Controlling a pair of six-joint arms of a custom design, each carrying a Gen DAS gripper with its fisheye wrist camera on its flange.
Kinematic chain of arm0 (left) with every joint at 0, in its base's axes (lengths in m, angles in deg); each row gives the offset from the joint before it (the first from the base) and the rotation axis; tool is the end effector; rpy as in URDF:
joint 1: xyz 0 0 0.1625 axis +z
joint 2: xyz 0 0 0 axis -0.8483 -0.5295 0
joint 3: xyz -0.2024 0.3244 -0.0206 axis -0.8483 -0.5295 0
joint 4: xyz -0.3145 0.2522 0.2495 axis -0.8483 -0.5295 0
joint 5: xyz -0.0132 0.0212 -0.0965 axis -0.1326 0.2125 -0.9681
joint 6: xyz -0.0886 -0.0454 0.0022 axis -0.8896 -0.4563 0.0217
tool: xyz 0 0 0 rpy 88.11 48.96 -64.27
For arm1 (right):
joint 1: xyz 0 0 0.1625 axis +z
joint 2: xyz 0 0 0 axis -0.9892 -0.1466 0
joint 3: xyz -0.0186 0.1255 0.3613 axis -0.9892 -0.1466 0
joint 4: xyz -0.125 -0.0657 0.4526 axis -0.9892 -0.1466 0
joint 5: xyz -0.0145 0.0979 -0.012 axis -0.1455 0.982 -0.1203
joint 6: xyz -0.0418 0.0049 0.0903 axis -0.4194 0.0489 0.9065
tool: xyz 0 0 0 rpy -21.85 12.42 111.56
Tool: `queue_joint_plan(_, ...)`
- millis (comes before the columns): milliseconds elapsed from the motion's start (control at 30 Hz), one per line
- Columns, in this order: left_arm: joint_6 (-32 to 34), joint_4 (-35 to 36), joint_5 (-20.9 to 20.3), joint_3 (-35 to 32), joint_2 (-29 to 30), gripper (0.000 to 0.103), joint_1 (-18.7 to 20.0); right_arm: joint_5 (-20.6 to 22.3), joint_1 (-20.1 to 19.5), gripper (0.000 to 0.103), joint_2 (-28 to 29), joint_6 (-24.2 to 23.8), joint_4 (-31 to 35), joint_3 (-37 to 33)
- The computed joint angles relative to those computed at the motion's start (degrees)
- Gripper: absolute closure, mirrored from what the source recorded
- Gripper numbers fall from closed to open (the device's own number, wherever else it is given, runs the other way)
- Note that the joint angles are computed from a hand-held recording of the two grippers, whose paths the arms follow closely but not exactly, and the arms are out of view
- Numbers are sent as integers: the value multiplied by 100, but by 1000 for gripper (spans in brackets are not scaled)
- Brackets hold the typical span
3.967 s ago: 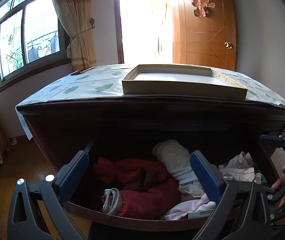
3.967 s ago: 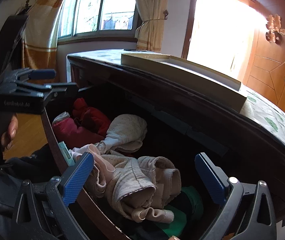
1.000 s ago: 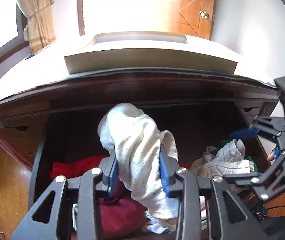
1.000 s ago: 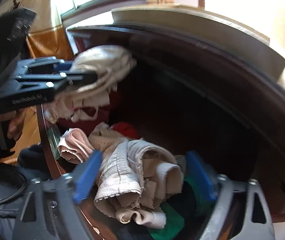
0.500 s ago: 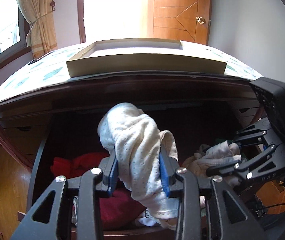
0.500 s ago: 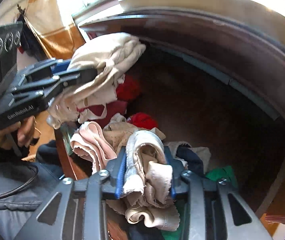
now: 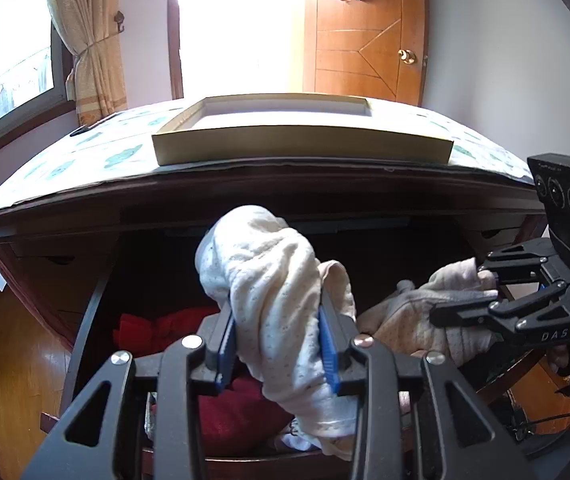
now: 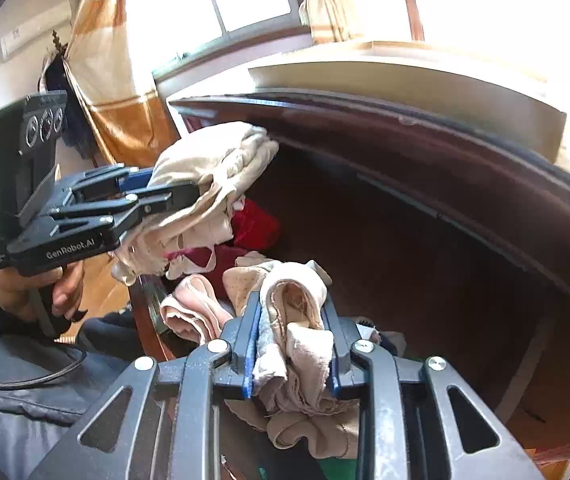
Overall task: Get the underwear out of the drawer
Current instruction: 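Grasp the beige underwear with the right gripper while the left gripper holds the white garment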
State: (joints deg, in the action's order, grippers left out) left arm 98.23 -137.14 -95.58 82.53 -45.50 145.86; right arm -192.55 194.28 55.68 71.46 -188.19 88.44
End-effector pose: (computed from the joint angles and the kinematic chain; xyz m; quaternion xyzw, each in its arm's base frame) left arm 0.0992 -0.8731 0.3418 0.5322 0.8193 -0.1858 0.1046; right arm 0.3773 -0.7102 -0.0814 0.1142 -0.8982 0.3458 0.2460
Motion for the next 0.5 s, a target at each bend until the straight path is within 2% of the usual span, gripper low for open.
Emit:
queue_joint_plan(167,-16,-52,-117,17,-13,69,17,-3,35,75,-149,-119,-536,336)
queue_joint_plan(500,-23,-234,-262,90,-43,69,50,-180,158,75,-191,-658,-1714,744)
